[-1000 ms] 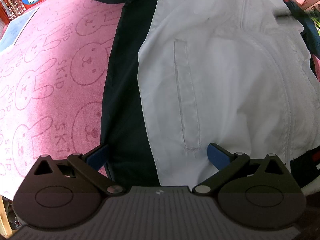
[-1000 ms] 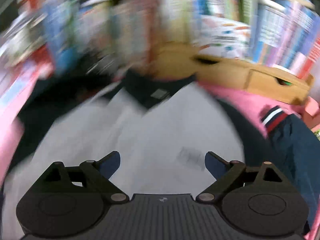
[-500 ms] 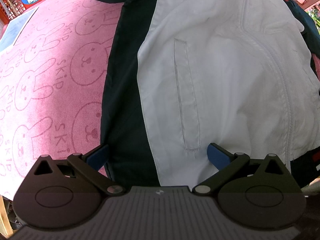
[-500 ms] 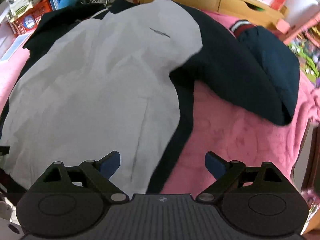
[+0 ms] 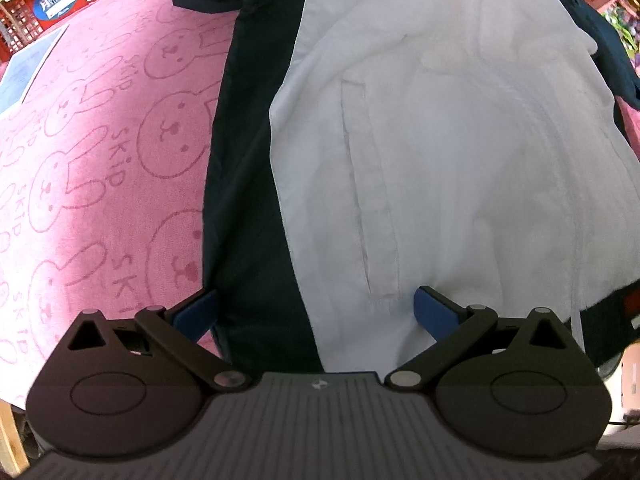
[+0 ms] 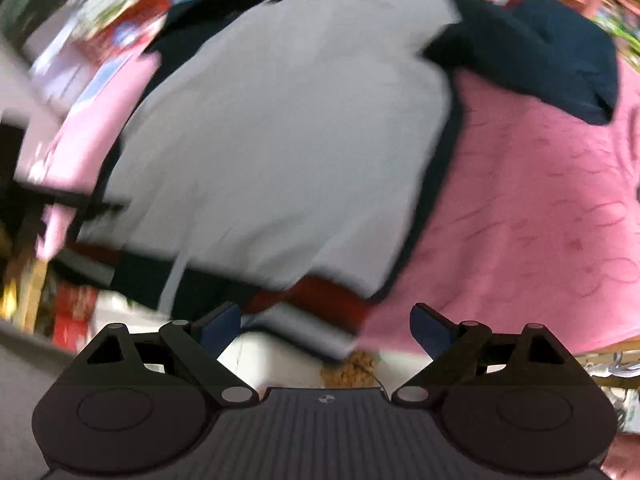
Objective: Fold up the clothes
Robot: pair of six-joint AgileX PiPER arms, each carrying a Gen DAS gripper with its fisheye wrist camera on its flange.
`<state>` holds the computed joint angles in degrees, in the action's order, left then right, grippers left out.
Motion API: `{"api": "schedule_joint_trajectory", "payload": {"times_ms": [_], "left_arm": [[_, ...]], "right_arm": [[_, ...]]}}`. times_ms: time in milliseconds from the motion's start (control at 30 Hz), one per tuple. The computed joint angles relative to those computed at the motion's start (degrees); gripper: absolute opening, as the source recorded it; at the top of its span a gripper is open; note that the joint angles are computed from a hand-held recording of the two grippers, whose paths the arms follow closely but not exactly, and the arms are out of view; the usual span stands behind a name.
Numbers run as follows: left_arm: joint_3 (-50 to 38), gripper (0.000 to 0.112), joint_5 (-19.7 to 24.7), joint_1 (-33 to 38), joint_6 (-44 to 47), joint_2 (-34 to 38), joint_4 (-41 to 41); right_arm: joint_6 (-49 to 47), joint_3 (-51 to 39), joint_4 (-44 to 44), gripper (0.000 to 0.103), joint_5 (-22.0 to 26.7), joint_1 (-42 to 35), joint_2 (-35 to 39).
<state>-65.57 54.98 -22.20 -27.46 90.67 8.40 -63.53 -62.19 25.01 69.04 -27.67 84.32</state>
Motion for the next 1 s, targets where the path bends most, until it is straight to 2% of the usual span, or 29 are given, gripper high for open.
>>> {"api": "schedule_joint_trajectory", "payload": {"times_ms": [67, 167, 233, 267, 333, 433, 633, 800, 867, 900, 933, 967, 1000], "left_arm": [[0.9, 0.103, 1.4, -0.3, 0.0, -2.3, 0.9], [3.8, 0.103, 2.5, -1.0, 0.0, -7.7, 2.6], [6.0, 0.103, 3.5, -1.6, 0.0, -11.2, 3.4], [7.0, 0.103, 4.1, -2.0, -0.2, -12.8, 4.0], [8.4, 0.103, 4.9, -2.6, -1.0, -14.6, 4.4], [10.1, 0.103, 4.7, -2.7, -1.5, -16.5, 4.1], [12.3, 0.103, 3.1, -1.9, 0.2, -18.6, 2.6], [13.5, 0.103, 2.9, -1.7, 2.0, -19.2, 2.7], [13.7, 0.103, 2.9, -1.5, 2.1, -19.0, 2.5], [13.7, 0.103, 3.0, -1.4, 2.0, -18.9, 2.4], [13.5, 0.103, 3.1, -1.3, 1.9, -18.7, 2.4], [13.4, 0.103, 3.0, -1.4, 1.9, -18.8, 2.4], [13.1, 0.103, 3.0, -1.4, 2.0, -18.9, 2.4]], "right_arm": [[-2.9, 8.5, -2.9, 0.092, -8.9, 2.7, -7.7], [-6.2, 18.9, -5.7, 0.079, -23.0, 7.4, -16.1], [-7.0, 23.0, -6.0, 0.054, -29.5, 9.2, -19.3], [-5.6, 23.2, -6.0, 0.047, -30.5, 9.5, -19.5], [-1.1, 21.6, -6.4, 0.026, -29.6, 9.6, -18.5], [2.9, 21.8, -8.0, 0.019, -31.6, 10.4, -20.4], [-2.8, 27.5, -14.6, 0.011, -32.8, 7.5, -29.7], [-5.8, 30.2, -17.5, 0.011, -30.1, 2.9, -30.6], [-5.0, 30.1, -18.8, 0.018, -29.0, 2.7, -29.4], [-1.9, 29.6, -22.1, 0.034, -28.1, 4.2, -28.0], [1.8, 28.8, -26.0, 0.057, -26.8, 6.3, -26.1], [3.2, 27.9, -27.9, 0.064, -25.1, 7.0, -24.7], [2.3, 26.9, -27.5, 0.065, -23.2, 6.5, -24.4]]}}
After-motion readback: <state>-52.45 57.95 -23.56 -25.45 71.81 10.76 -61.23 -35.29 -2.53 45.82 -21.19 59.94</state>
